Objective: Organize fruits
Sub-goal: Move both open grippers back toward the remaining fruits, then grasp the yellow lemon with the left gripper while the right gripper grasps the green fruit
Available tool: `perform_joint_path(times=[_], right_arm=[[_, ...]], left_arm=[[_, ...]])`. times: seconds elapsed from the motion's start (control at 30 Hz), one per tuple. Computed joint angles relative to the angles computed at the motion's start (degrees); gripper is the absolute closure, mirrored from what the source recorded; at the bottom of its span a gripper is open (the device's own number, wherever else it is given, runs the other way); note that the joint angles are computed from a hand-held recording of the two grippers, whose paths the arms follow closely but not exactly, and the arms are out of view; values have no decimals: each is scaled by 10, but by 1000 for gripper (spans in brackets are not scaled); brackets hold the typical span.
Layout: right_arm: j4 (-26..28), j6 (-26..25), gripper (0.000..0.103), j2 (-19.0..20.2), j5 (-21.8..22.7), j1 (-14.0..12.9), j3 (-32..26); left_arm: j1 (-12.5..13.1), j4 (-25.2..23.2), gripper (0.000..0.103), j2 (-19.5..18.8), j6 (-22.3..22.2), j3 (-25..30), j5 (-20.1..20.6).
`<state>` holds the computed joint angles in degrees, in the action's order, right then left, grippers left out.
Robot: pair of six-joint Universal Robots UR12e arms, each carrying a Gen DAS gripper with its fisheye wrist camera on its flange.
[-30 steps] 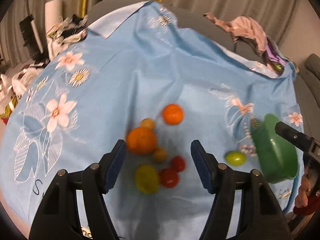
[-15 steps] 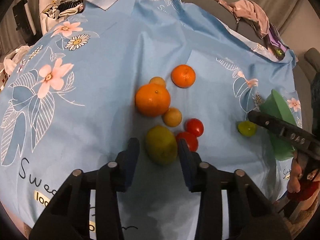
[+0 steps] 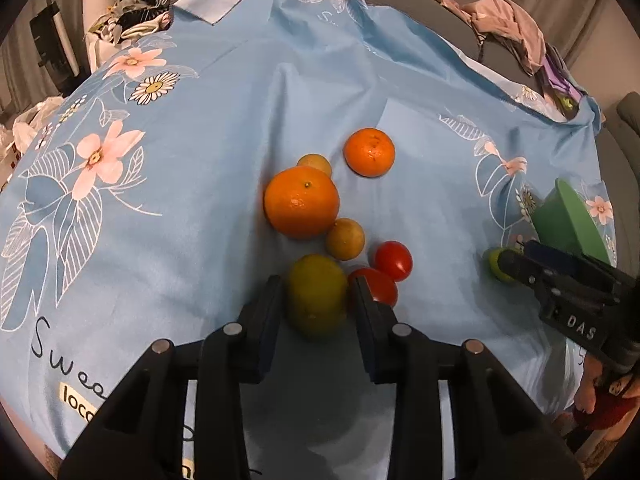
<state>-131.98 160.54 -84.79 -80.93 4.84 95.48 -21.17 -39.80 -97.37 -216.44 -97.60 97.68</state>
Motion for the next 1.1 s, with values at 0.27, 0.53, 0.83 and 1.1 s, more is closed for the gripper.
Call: perform_joint_path(times=[0.27,0.53,0.83,1.1], right_arm=[[-15,1,55,3,-26,5,2],[-24,2,55,27,-114,22,-10],[5,15,67,27,-50,9,-14],[27,25,68,21,31,-7,-15]], left_arm=[[0,16,68,-1,-20,-3,-2],[6,12,67,-8,-28,5,-18],[5,19,67,-11,-26,6,-16],[5,21,68,-6,-25,2,-21]])
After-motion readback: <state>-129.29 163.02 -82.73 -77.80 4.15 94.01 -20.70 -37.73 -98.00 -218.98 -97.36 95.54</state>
